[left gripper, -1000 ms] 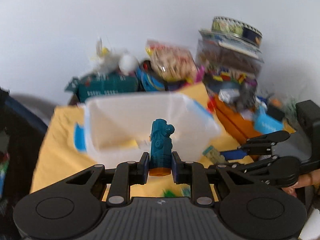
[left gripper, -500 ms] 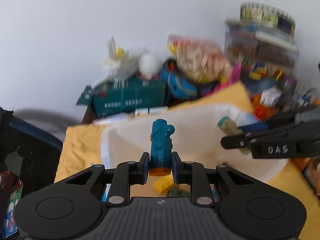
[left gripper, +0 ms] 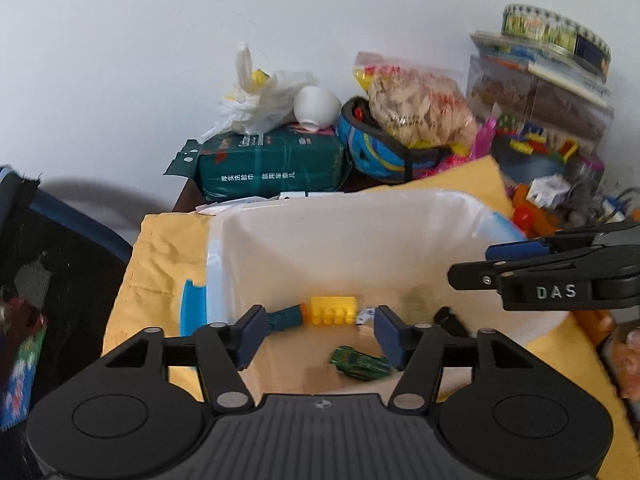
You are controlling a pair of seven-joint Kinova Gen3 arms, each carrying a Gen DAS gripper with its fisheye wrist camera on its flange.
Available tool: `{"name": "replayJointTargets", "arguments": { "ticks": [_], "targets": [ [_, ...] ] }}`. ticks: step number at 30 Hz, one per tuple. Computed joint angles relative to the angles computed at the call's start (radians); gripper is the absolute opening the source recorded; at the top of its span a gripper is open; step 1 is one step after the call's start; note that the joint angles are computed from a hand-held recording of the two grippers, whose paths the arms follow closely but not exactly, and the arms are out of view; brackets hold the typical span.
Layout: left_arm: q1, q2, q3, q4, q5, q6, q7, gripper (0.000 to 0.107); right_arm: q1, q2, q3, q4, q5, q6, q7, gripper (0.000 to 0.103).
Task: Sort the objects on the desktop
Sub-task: 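Carry both cars over the white bin and open both tools, then move both tools back down to the remaining bricks, then grasp a green brick with the right tool while the left tool grasps a small blue brick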
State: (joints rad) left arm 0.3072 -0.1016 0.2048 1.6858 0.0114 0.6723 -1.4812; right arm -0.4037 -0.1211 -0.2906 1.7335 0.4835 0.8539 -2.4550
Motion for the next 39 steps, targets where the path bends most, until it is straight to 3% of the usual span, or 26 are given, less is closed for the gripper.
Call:
{"name": "replayJointTargets", "arguments": {
  "ticks": [5, 10, 16, 18, 20, 23, 27, 30, 34, 37, 39],
  "targets": [
    [0.021, -0.108, -0.019, 0.083, 0.075, 0.014, -0.057, 0.069, 0.005, -0.063, -0.033, 0.027, 0.021, -0.013, -0.033, 0.060],
    [0.012, -0.213, 0.008, 0.183, 0.088, 0.060, -0.023, 0.070, 0.037, -0.156, -0.097, 0.086, 0.014, -0.028, -0.068, 0.073],
    [0.023, -0.264, 0.026, 0.275, 0.111, 0.180, -0.013, 0.070, 0.029, -0.265, -0.119, 0.210, -0.095, -0.064, 0.033, 0.080],
    [0.040, -0.287, 0.016, 0.314, 0.142, 0.182, -0.024, 0.070, -0.007, -0.280, -0.088, 0.257, -0.172, -0.082, 0.100, 0.077],
    [0.047, -0.309, 0.024, 0.339, 0.156, 0.186, -0.027, 0.070, -0.026, -0.289, -0.084, 0.297, -0.235, -0.080, 0.142, 0.067],
    [0.077, -0.321, 0.004, 0.352, 0.205, 0.205, -0.055, 0.070, -0.026, -0.294, -0.119, 0.330, -0.300, -0.049, 0.176, 0.065],
    [0.084, -0.336, 0.033, 0.350, 0.214, 0.232, -0.061, 0.070, -0.058, -0.325, -0.123, 0.372, -0.399, -0.042, 0.237, 0.061],
    [0.132, -0.357, -0.014, 0.358, 0.278, 0.249, -0.122, 0.070, -0.077, -0.360, -0.137, 0.374, -0.432, -0.028, 0.299, 0.060],
    [0.198, -0.378, -0.091, 0.381, 0.381, 0.284, -0.253, 0.069, -0.146, -0.391, -0.075, 0.387, -0.521, -0.057, 0.442, 0.054],
    [0.176, -0.376, -0.068, 0.391, 0.415, 0.294, -0.271, 0.067, -0.146, -0.363, -0.081, 0.395, -0.562, -0.063, 0.502, 0.043],
    [0.159, -0.370, -0.052, 0.398, 0.427, 0.287, -0.273, 0.064, -0.160, -0.363, -0.059, 0.424, -0.605, -0.106, 0.535, 0.042]
  ]
}}
